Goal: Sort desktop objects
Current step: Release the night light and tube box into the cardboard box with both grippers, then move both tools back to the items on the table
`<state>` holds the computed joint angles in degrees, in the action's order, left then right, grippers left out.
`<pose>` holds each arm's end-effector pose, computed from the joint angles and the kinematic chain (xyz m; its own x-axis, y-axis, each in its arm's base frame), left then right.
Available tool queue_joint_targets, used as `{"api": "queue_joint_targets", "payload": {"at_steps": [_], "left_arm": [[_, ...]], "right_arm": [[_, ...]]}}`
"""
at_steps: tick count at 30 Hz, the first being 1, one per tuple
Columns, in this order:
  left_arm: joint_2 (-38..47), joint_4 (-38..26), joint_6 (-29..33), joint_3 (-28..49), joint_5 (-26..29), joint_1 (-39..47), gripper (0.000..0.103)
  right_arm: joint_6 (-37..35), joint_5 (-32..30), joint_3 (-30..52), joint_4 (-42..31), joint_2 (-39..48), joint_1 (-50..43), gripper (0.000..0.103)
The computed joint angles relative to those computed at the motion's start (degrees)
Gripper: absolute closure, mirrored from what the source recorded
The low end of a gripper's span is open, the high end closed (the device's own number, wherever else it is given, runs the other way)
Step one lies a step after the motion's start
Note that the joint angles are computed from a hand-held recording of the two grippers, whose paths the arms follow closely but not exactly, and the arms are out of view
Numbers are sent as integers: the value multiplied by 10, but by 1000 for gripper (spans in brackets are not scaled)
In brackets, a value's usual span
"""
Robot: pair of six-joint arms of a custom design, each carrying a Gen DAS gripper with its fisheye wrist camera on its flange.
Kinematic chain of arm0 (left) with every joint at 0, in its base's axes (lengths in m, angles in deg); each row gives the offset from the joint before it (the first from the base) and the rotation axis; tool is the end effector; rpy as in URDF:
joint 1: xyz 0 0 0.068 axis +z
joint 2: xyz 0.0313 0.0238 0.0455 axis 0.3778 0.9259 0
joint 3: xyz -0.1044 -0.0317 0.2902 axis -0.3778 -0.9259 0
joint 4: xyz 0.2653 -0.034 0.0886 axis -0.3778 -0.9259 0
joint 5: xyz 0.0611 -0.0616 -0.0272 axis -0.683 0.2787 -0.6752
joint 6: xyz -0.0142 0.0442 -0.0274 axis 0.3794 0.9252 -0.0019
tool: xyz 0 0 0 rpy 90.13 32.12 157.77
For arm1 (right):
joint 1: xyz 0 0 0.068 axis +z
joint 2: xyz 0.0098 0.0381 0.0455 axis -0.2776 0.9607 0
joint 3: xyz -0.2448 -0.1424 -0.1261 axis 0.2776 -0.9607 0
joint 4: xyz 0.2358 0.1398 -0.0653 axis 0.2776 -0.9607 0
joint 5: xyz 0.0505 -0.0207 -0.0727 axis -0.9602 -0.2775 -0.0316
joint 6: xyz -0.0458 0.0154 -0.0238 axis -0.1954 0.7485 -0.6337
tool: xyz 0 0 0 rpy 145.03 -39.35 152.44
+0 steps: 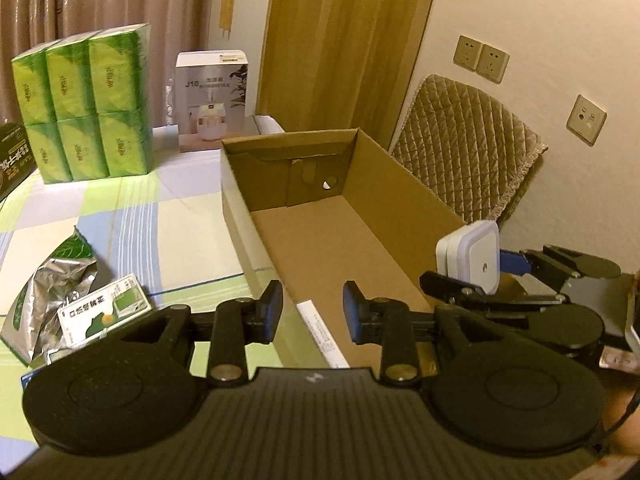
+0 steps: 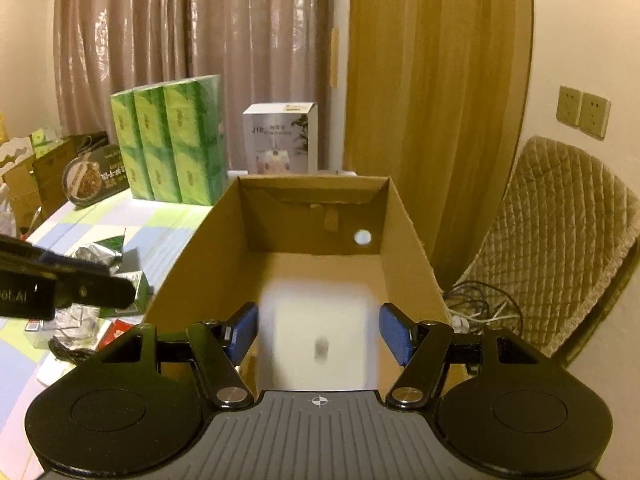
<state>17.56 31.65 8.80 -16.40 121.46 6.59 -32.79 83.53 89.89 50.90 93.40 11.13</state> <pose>0.3397 -0.1144 0.2651 -0.5134 0.4335 -0.7406 0.7654 0.6215 -0.1669 0.2310 0.0972 0.2459 -0.5362 0.1171 -0.8360 0.2243 0.9745 -0.0074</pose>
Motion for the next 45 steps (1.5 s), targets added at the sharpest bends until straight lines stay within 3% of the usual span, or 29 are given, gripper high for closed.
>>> {"api": "queue_joint_targets", "payload": {"at_steps": [9, 22, 32, 45], "left_arm": [[-15, -11, 14, -18, 17, 42, 72], [-44, -52, 82, -62, 41, 150, 66], [-51, -93, 161, -73, 61, 247, 57], [-31, -121, 235, -52, 73, 354, 47]], "right_arm": [[45, 63, -3, -35, -30, 63, 30], [224, 170, 28, -145, -9, 249, 22], [281, 152, 56, -161, 47, 313, 16], [265, 126, 85, -131, 103, 339, 15]]}}
